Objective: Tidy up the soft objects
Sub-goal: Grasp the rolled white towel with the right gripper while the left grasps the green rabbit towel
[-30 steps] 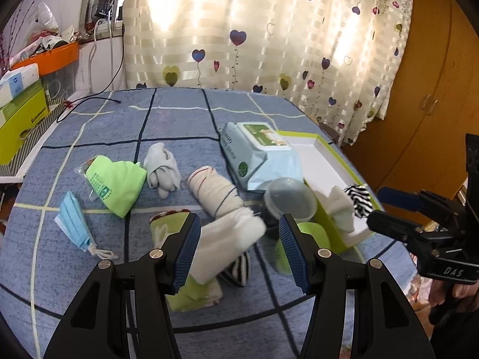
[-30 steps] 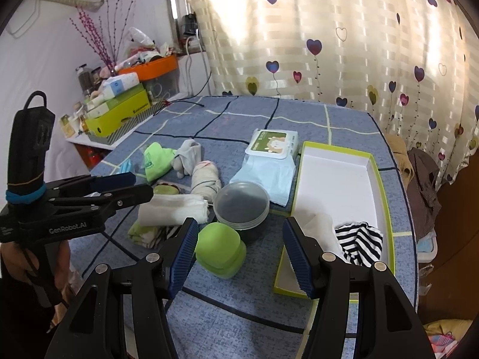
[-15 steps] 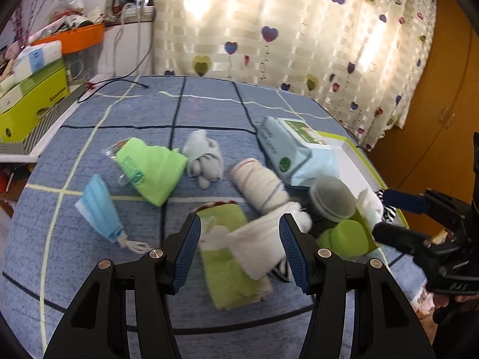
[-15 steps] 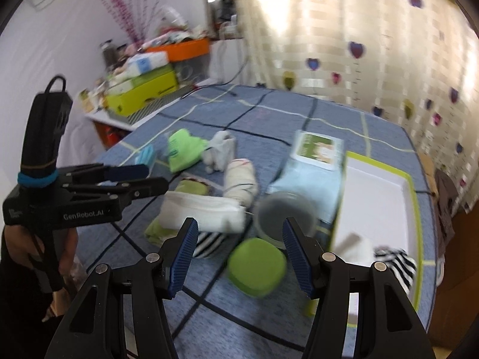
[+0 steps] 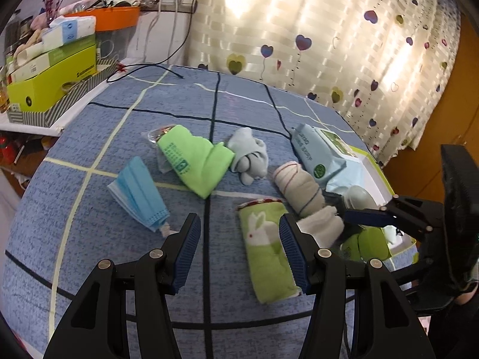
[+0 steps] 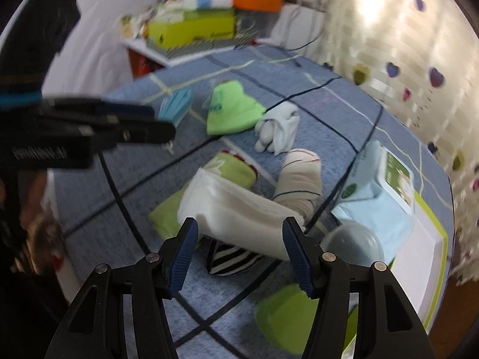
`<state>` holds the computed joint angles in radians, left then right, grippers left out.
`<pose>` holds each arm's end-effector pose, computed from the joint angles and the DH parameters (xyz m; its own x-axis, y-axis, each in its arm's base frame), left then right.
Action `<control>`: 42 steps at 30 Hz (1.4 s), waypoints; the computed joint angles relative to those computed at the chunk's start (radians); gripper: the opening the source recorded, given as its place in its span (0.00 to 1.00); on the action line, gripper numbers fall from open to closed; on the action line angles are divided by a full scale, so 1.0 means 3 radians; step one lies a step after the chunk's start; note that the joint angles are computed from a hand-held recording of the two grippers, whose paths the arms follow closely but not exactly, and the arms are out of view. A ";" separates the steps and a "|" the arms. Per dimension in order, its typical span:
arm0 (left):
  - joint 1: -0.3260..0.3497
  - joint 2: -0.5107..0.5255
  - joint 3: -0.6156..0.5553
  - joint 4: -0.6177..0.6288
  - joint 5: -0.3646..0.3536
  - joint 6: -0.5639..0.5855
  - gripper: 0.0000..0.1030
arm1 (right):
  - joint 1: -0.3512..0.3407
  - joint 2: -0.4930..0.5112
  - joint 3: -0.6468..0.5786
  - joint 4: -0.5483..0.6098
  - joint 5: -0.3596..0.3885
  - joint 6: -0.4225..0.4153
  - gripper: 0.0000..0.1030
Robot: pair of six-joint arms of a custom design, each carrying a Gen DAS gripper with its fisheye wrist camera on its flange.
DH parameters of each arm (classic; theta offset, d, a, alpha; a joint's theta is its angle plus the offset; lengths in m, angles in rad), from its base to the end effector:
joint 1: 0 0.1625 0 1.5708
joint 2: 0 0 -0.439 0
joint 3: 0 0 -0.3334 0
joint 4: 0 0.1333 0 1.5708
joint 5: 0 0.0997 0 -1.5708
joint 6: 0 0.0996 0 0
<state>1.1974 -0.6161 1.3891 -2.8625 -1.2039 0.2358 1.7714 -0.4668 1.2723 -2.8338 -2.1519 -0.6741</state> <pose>-0.1088 -0.7410 0.1521 -0.8341 0.3590 -0.4187 0.5262 0.7454 -0.4093 0.2263 -0.7185 0.0890 -0.5661 -0.4933 0.6605 -0.6811 0.7312 -0.0377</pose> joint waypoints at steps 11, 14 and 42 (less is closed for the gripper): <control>0.0039 0.0000 -0.0037 0.0035 -0.0021 -0.0056 0.54 | 0.0019 0.0292 -0.0505 0.0650 -0.0504 -0.0707 0.60; 0.0044 0.0002 -0.0046 0.0037 -0.0018 -0.0062 0.54 | 0.0003 0.0306 -0.0593 0.0753 -0.0447 -0.0611 0.59; 0.0028 0.0138 -0.0104 0.0353 -0.0209 -0.0305 0.54 | 0.0007 -0.0083 -0.0070 -0.0233 0.0301 0.0015 0.16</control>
